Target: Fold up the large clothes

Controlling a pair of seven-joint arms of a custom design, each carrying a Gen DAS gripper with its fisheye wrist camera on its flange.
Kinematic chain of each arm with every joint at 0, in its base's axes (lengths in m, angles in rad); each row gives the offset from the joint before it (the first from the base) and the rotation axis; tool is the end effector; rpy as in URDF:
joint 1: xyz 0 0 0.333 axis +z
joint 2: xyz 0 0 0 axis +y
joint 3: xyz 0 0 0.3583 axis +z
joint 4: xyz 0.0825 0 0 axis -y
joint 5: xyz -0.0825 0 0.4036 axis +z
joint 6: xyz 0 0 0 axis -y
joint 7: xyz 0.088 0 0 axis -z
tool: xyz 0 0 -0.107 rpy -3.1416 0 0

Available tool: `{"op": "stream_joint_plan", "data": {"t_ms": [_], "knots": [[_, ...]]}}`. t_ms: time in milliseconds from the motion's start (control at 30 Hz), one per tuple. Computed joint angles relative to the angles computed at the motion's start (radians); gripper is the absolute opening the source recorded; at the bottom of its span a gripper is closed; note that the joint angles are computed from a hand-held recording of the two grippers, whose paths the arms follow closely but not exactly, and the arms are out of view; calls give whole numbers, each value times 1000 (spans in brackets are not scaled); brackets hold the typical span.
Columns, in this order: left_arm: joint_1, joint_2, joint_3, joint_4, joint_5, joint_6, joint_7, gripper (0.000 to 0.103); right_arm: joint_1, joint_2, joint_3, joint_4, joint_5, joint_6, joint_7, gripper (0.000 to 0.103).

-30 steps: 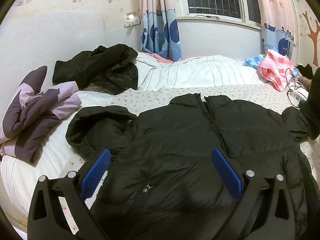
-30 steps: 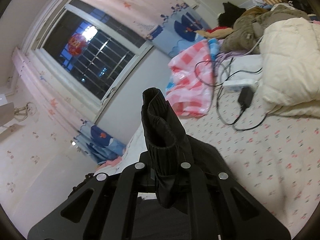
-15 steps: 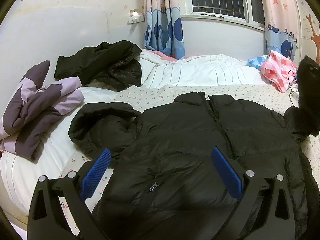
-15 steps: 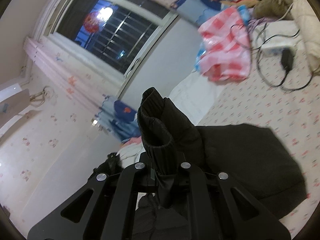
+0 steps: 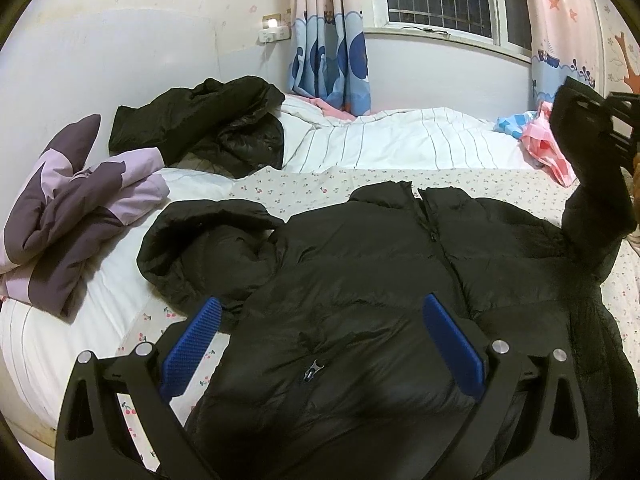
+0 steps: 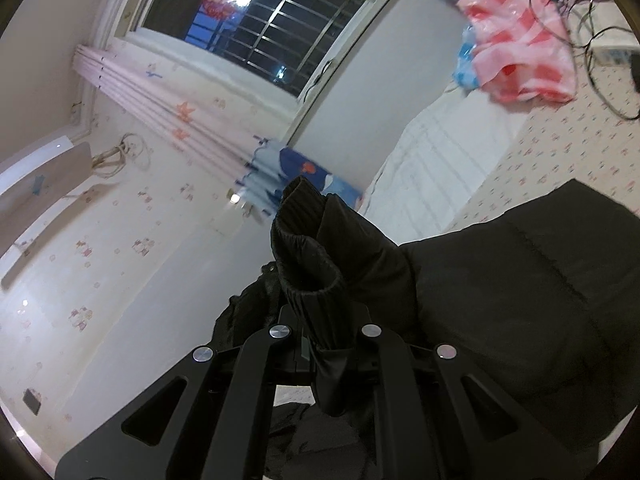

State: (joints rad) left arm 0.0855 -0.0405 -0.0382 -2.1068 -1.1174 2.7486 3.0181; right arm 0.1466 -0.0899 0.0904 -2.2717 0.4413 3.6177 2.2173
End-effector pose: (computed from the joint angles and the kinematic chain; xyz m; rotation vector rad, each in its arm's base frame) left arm 0.5849 0.0637 0.5276 -1.2397 2.0556 -0.9837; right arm 0.5361 0.0756 0.5964 -0.5232 1.6772 -0.3909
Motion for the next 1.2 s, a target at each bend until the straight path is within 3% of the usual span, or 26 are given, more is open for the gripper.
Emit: {"op": "stream_joint_plan", "data": {"t_ms": [433, 667, 1000, 1200], "knots": [[21, 22, 2, 21, 51, -20, -54, 97, 80, 217, -63, 197, -190, 2, 209, 7], [32, 32, 2, 33, 82, -40, -91, 97, 139, 327, -97, 298, -215, -18, 249, 7], [57, 56, 2, 62, 142, -88, -175, 97, 235, 481, -147, 495, -248, -130, 266, 7], [67, 61, 1, 71, 146, -99, -189, 97, 241, 580, -136, 628, -336, -215, 329, 7]]}}
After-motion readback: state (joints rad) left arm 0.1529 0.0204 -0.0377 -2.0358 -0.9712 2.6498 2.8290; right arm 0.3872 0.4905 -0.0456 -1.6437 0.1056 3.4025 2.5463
